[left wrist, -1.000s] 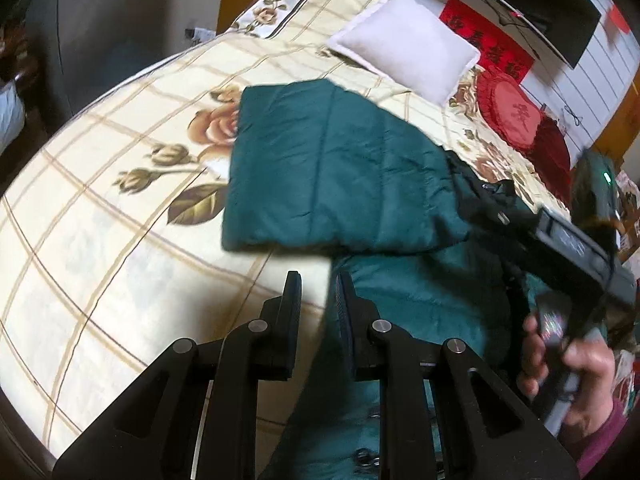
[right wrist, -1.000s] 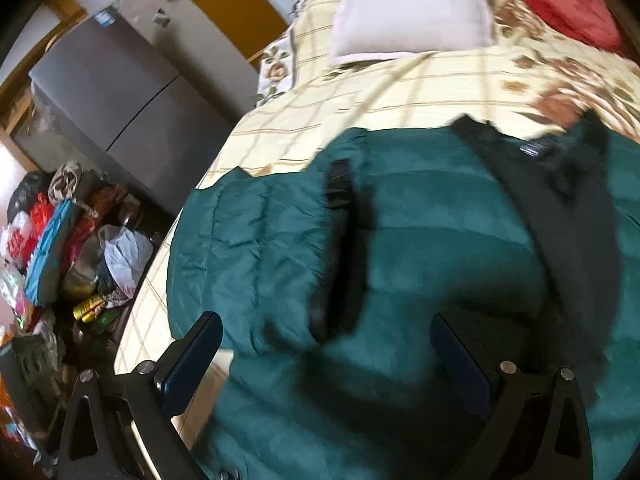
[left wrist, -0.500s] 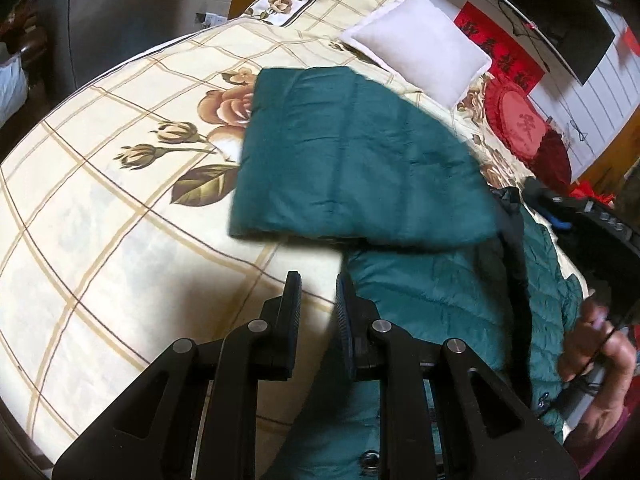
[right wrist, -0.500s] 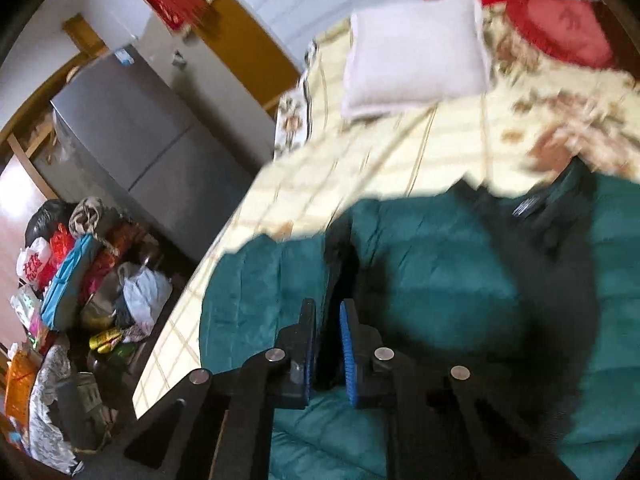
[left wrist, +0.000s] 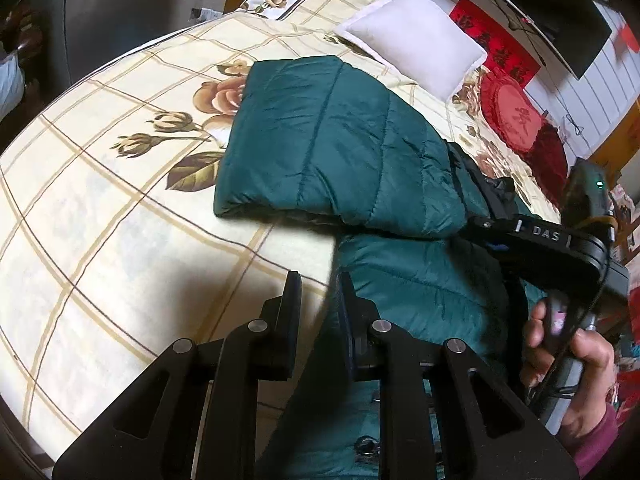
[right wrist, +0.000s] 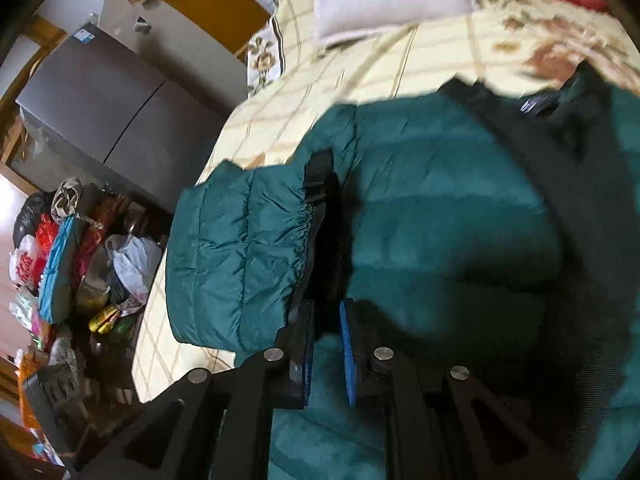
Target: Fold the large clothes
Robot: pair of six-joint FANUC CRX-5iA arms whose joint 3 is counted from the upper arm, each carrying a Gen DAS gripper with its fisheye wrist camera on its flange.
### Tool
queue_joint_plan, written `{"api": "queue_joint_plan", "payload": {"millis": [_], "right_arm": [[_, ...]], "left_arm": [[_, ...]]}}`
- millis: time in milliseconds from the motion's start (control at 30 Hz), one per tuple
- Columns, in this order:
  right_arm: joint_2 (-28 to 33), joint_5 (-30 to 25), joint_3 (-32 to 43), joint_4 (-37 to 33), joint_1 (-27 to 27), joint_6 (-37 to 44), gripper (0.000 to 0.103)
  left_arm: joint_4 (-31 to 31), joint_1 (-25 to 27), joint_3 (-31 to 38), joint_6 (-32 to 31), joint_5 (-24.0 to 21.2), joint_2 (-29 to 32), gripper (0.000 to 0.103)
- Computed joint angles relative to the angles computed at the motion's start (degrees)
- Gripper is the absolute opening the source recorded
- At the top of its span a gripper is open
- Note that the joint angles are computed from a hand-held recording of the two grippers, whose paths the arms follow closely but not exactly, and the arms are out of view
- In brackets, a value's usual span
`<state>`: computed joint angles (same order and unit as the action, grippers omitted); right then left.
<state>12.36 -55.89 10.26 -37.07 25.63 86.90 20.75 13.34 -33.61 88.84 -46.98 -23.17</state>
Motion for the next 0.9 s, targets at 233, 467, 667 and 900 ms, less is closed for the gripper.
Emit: {"api": "queue_joint_plan", "payload": {"millis": [233,467,667,900], "right_arm": [[-2.63,1.93,-2.93,-0.6,-1.57,0.9,0.103],[-4.02,0.1,-3.02,-2.63,-2.31,0.04,0.103],[-0.91,-1.47,0.25,-3.39,0.29,3.35,0.099],[2.99,-2.79,2.5,-10.96,-1.07,5.51,0.034]], "left_arm": [[7.02,2.16,-2.7,-5.39,0.35,-0.08,0.017],[16.45,2.83,-5.81,-12.23,0.27,-0.53,0.017],[29.36,4.5,-10.29,-19.23,0.31,-1.36,0.071],[24.21,5.92,-9.05,-16.72,-0.09,-2.59,0.071]]}}
